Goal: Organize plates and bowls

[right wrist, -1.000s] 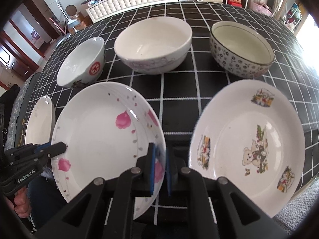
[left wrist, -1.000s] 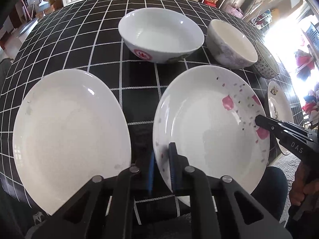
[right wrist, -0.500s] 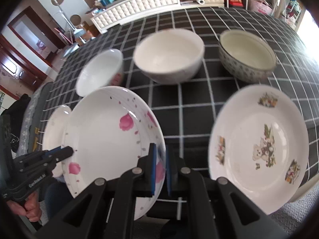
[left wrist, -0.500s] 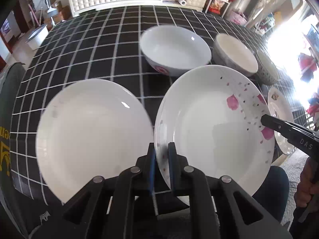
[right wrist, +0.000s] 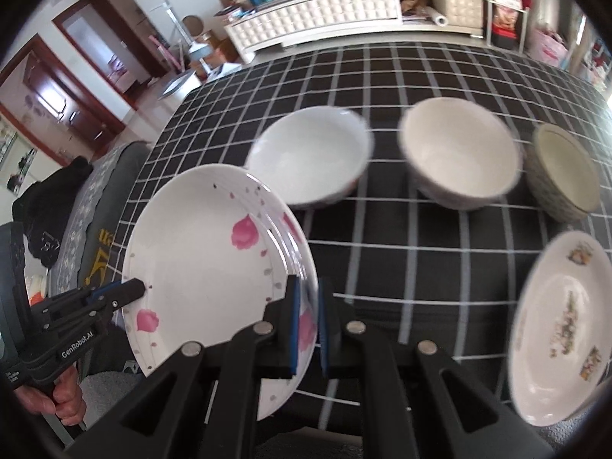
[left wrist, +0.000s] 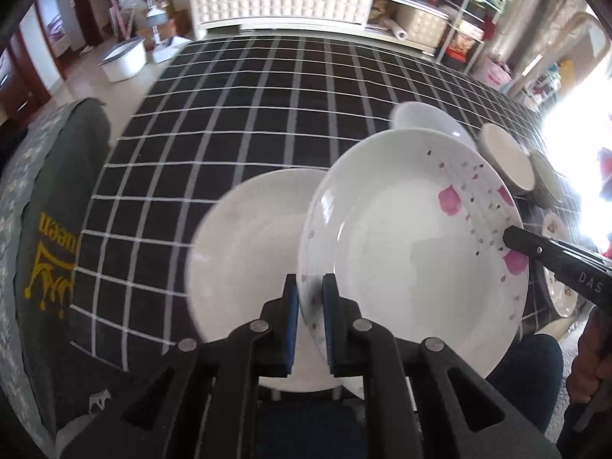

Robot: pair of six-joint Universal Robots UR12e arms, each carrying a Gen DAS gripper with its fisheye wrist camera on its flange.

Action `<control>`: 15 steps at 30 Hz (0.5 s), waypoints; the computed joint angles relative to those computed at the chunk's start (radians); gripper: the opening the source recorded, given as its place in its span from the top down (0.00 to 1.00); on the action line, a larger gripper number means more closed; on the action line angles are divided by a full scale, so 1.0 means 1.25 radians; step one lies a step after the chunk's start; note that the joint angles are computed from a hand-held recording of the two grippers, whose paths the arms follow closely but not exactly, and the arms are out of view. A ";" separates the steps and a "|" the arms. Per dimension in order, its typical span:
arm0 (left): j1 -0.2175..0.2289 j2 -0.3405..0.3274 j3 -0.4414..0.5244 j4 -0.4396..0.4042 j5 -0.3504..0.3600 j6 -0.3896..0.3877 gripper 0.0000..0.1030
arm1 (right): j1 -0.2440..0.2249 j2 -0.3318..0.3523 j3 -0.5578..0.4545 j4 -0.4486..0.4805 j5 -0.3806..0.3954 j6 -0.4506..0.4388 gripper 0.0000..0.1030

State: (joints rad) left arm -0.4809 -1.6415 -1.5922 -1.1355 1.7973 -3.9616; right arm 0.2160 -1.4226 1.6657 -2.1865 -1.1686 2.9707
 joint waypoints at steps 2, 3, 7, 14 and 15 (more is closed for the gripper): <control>0.008 0.022 -0.024 -0.004 0.003 -0.018 0.90 | 0.015 0.007 -0.007 0.007 -0.003 -0.009 0.89; 0.011 0.029 -0.032 -0.005 0.002 -0.025 0.90 | 0.023 0.011 -0.011 0.011 -0.004 -0.013 0.89; 0.026 0.055 -0.070 -0.007 -0.012 -0.055 0.90 | 0.050 0.028 -0.030 0.026 -0.024 -0.015 0.89; 0.045 0.079 -0.106 -0.006 -0.023 -0.063 0.90 | 0.072 0.040 -0.042 0.049 -0.037 -0.008 0.89; 0.047 0.081 -0.109 -0.005 -0.023 -0.061 0.90 | 0.074 0.041 -0.044 0.051 -0.039 -0.009 0.89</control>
